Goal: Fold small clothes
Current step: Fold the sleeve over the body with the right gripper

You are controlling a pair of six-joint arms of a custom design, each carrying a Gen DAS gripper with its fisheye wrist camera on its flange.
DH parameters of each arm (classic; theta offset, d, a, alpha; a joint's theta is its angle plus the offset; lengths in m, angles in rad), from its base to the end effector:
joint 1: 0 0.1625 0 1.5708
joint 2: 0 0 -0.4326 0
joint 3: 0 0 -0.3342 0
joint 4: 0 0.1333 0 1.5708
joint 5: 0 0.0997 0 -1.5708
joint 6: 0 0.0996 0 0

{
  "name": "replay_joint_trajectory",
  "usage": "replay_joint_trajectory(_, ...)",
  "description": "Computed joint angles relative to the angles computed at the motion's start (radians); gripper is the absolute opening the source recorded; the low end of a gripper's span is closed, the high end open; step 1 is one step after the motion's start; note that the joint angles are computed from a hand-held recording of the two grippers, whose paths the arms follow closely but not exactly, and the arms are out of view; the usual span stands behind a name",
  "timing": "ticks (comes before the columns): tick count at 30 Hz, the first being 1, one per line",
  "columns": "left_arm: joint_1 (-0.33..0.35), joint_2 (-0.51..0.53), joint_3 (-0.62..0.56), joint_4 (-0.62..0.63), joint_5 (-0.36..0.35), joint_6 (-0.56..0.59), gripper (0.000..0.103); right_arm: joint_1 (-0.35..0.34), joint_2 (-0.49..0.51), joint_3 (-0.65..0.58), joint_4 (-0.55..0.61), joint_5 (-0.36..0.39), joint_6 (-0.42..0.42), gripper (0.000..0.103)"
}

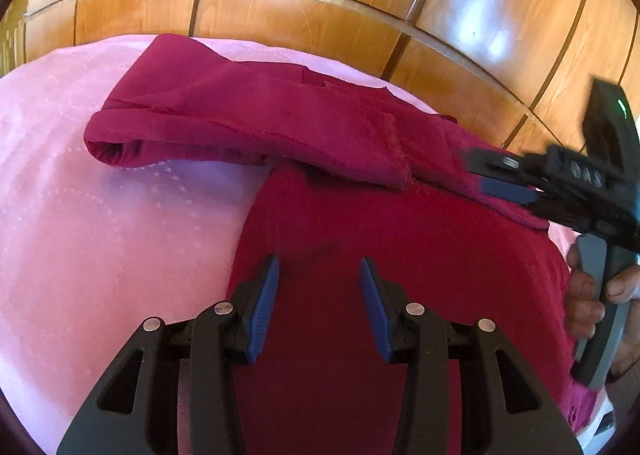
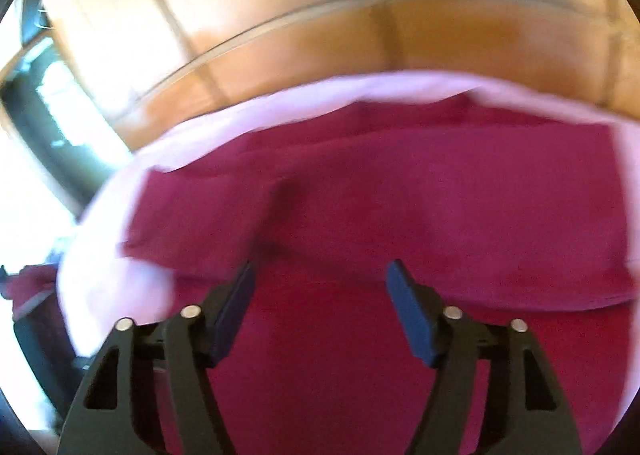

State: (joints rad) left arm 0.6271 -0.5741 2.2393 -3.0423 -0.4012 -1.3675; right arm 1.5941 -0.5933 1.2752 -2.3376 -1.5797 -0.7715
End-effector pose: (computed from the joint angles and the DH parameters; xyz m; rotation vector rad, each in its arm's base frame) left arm -0.2098 -0.4299 0.0074 -0.3256 2.1885 -1.2511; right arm 0.1493 -0.7226 0.1029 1.1993 -2.8587 0.1175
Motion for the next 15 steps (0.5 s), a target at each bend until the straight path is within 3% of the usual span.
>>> replay_joint_trajectory(1,0.002,-0.001,-0.003,-0.004,0.002,0.008,0.041,0.008,0.030,-0.029,0.061,0.009,0.050,0.064)
replay_joint_trajectory(3,0.004,0.006,-0.001,-0.031,0.001,0.021,0.041,0.022,0.067,-0.052,0.070,-0.021,0.100,0.057)
replay_joint_trajectory(4,0.005,0.009,0.001,-0.040,0.002,0.023,0.041,0.028,0.089,-0.063,0.068,-0.033,0.124,0.047)
replay_joint_trajectory(6,-0.003,0.011,0.013,-0.044,0.004,0.012,0.041,0.037,0.108,-0.077,0.081,-0.034,0.144,0.013)
replay_joint_trajectory(9,-0.002,0.014,0.016,-0.058,0.003,0.020,0.041,0.062,0.082,-0.018,-0.026,-0.048,0.109,0.006)
replay_joint_trajectory(15,-0.002,0.018,0.016,-0.061,0.003,0.021,0.041,0.095,-0.030,0.052,-0.245,0.049,-0.025,0.005)
